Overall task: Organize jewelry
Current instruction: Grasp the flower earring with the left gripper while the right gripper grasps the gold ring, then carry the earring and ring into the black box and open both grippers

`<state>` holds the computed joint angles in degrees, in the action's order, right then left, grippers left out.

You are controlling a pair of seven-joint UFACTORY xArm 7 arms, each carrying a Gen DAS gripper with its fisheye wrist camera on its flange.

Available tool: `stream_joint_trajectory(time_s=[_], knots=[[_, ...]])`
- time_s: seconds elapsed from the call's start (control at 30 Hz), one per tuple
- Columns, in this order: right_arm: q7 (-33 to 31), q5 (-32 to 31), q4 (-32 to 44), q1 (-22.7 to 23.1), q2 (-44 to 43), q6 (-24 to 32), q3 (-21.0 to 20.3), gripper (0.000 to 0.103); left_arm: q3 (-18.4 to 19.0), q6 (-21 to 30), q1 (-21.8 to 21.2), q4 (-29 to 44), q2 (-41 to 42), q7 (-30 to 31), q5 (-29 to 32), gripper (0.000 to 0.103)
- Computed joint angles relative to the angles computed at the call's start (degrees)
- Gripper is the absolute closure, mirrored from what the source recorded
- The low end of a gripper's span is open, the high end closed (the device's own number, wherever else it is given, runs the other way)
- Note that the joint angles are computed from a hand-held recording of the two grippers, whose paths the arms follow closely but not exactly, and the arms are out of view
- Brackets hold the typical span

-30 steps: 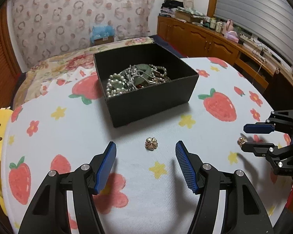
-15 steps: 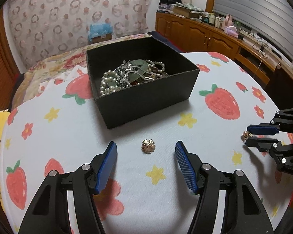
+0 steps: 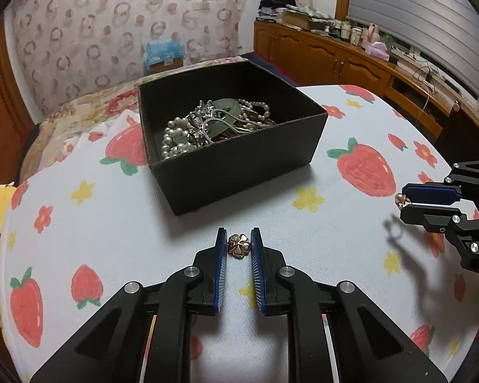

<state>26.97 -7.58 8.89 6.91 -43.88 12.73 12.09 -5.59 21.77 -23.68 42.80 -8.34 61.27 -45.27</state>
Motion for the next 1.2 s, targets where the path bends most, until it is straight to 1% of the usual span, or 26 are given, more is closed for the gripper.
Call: stream_joint_trajectory(time_s=[0.13, 0.33, 0.5, 0.53, 0.6, 0.7, 0.9, 1.1, 1.2], knots=[[-0.4, -0.7, 1.2, -1.0, 1.5, -1.2, 0.3, 0.081, 0.7, 0.4, -0.2, 0.3, -0.7, 1.5, -2.5, 0.089], [-2.4, -2.5, 5.2, -3.5, 5.0, -3.4, 1.0, 0.081, 1.3, 0.7, -0.4, 1.4, -2.1, 2.8, -5.0, 0.089], [-5.1, -3.2, 9.0, -5.1, 9.1, -6.2, 0.3, 0.081, 1.4, 0.5, -0.5, 3.0, -2.3, 3.0, -6.0, 0.089], [-5.6, -3.1, 9.6, -5.1, 9.8, -6.7, -0.1, 0.081, 1.4, 0.5, -0.5, 3.2, -2.2, 2.9, -6.0, 0.089], [-7.4, -2.1, 10.9, -3.8, 11.7, -8.0, -2.3, 0.081, 1.6, 0.6, -0.4, 3.8, -2.0, 3.3, -6.4, 0.089], [-11.6, 1.2, 13.0, 1.0, 15.0, -9.2, -8.1, 0.081, 1.4, 0.4, -0.2, 4.5, -1.6, 3.3, -6.5, 0.089], [-16.1, 4.4, 17.1, 1.7, 20.4, -10.2, -9.5, 0.081, 1.4, 0.6, 0.3, 5.5, -1.2, 3.7, -7.0, 0.089], [-17.4, 4.8, 20.6, -1.0, 25.0, -10.9, -7.7, 0.081, 1.2, 0.4, 0.5, 6.0, -1.1, 4.1, -7.6, 0.089], [-18.3, 5.3, 22.2, -0.8, 27.0, -11.3, -8.2, 0.081, 1.1, 0.4, 0.4, 7.0, -0.6, 4.7, -8.1, 0.089]])
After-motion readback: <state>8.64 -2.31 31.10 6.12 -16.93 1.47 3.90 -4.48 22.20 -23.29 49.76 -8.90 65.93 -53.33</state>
